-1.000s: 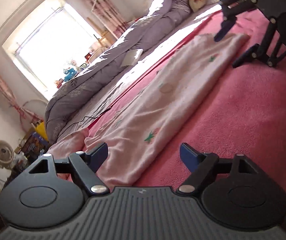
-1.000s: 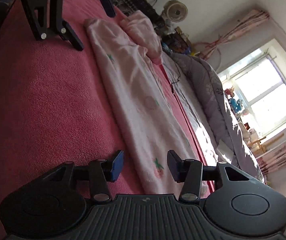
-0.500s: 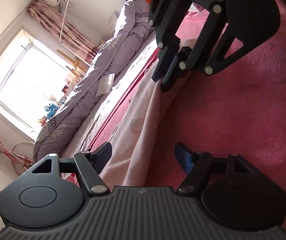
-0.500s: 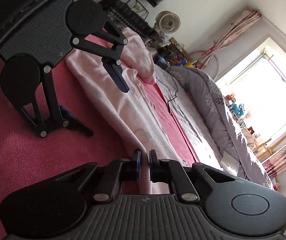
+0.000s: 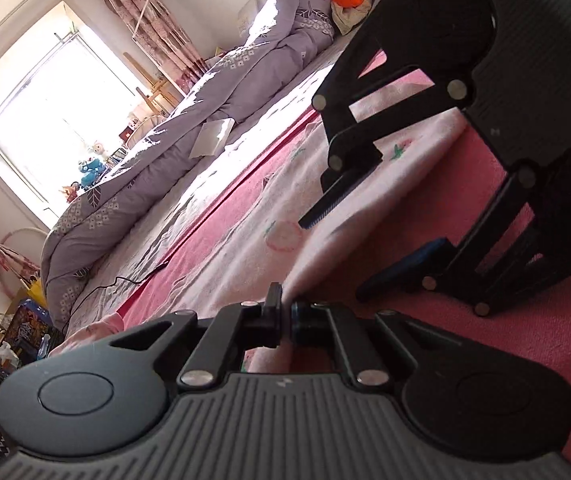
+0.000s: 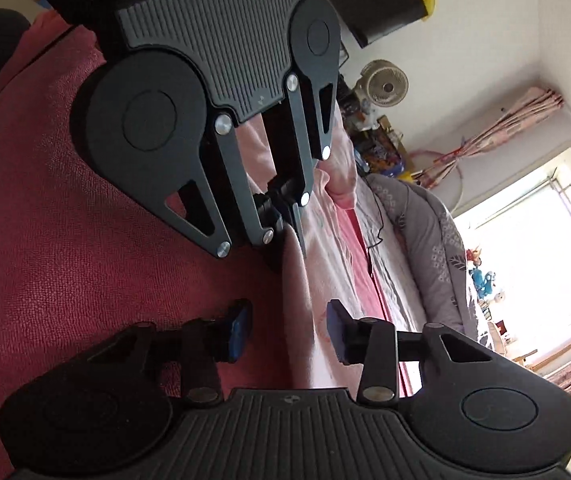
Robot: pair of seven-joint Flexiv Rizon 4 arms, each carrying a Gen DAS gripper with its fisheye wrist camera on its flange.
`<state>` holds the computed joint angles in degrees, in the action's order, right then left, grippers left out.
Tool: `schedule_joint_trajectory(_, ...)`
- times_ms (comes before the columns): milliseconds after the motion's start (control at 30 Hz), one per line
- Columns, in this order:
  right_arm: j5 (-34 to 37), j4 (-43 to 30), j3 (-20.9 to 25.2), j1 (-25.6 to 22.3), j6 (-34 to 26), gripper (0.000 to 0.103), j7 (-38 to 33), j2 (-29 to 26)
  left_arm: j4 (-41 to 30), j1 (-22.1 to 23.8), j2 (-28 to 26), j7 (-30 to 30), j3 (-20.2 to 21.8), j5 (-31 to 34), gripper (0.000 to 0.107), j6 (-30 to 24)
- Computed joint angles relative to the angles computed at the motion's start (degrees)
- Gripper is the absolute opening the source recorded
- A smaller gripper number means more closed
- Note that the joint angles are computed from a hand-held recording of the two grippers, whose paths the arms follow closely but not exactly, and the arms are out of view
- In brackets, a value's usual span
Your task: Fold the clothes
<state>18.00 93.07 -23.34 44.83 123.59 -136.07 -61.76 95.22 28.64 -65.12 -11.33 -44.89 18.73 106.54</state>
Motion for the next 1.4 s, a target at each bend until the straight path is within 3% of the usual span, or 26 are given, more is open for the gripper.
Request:
schedule_joint_trajectory(67, 3.9, -0.4, -3.8, 2.2, -2.5, 0.013, 0.2, -1.0, -0.3, -0.2, 0.1, 0.2, 0.6, 0.1, 0.005, 0.0)
schedule_joint_trajectory(167, 8.4, 0.9, -11.2, 5.8, -6.3, 0.011, 1.4, -3.5, -0.5, -0.9, 0.8, 0.4, 2.7, -0.2, 0.011, 0.4)
schedule_joint_trajectory(300, 9.2, 5.2, -14.2, 6.4, -6.3, 0.01, 4.7, -3.2, -0.5, -2.4, 1.7, -0.5, 7.2, 0.8, 0.022, 4.7)
schedule_joint_trajectory(367, 9.2, 6.7, -15.0, 6.9, -5.0, 0.01, 6.2, -3.5, -1.1, -5.4, 2.2, -2.4, 12.4, 0.8, 0.051, 11.4)
schedule_joint_trajectory(467, 10.4, 7.2, -16.7, 8.0, -2.6, 0.01, 7.9, -5.0, -2.1, -9.1, 2.6, -4.8, 17.8, -1.4, 0.079, 18.7)
schedule_joint_trajectory(500, 10.9, 7.4, -17.0, 8.2, -2.1, 0.009, 8.2, -5.3, -2.3, -10.0, 3.0, -5.5, 19.1, -2.2, 0.08, 19.3)
schedule_joint_trajectory(600, 12.5, 7.9, -17.4, 8.5, -0.8, 0.009, 8.4, -5.5, -2.7, -9.8, 4.2, -6.6, 20.4, 0.2, 0.074, 16.8)
schedule_joint_trajectory(667, 12.7, 8.2, -17.0, 8.2, -0.5, 0.009, 8.2, -4.7, -3.1, -10.3, 4.7, -6.3, 22.1, 2.8, 0.061, 16.1)
schedule_joint_trajectory(767, 12.8, 8.5, -16.4, 7.7, -0.7, 0.009, 7.9, -3.6, -3.9, -12.2, 5.7, -4.8, 26.0, 6.4, 0.049, 15.8)
schedule_joint_trajectory(900, 12.5, 8.6, -15.4, 6.9, -0.6, 0.009, 7.6, -2.9, -5.2, -16.0, 6.9, -3.6, 32.7, 7.1, 0.048, 17.0)
schedule_joint_trajectory(1000, 12.7, 8.4, -14.7, 6.4, -0.6, 0.009, 7.8, -2.5, -6.0, -19.4, 6.7, -1.8, 37.7, 4.2, 0.04, 16.5)
schedule_joint_trajectory(1067, 13.7, 9.2, -14.2, 7.1, 0.4, 0.009, 7.8, -3.0, -6.5, -20.8, 6.1, -0.3, 39.6, 3.0, 0.018, 16.3)
schedule_joint_trajectory(1100, 14.0, 9.3, -14.2, 7.4, 0.3, 0.009, 7.6, -3.0, -7.2, -21.5, 5.3, 0.9, 40.5, 2.7, 0.012, 16.7)
schedule_joint_trajectory(1267, 16.7, 9.2, -15.1, 8.7, 1.4, 0.009, 7.2, -4.2, -7.9, -24.3, 4.1, 5.4, 44.5, -1.1, 0.01, 21.4)
schedule_joint_trajectory(1400, 17.2, 10.2, -13.0, 7.5, 2.4, 0.009, 6.1, -2.7, -5.2, -24.0, 6.1, 5.6, 44.2, -4.0, 0.01, 18.9)
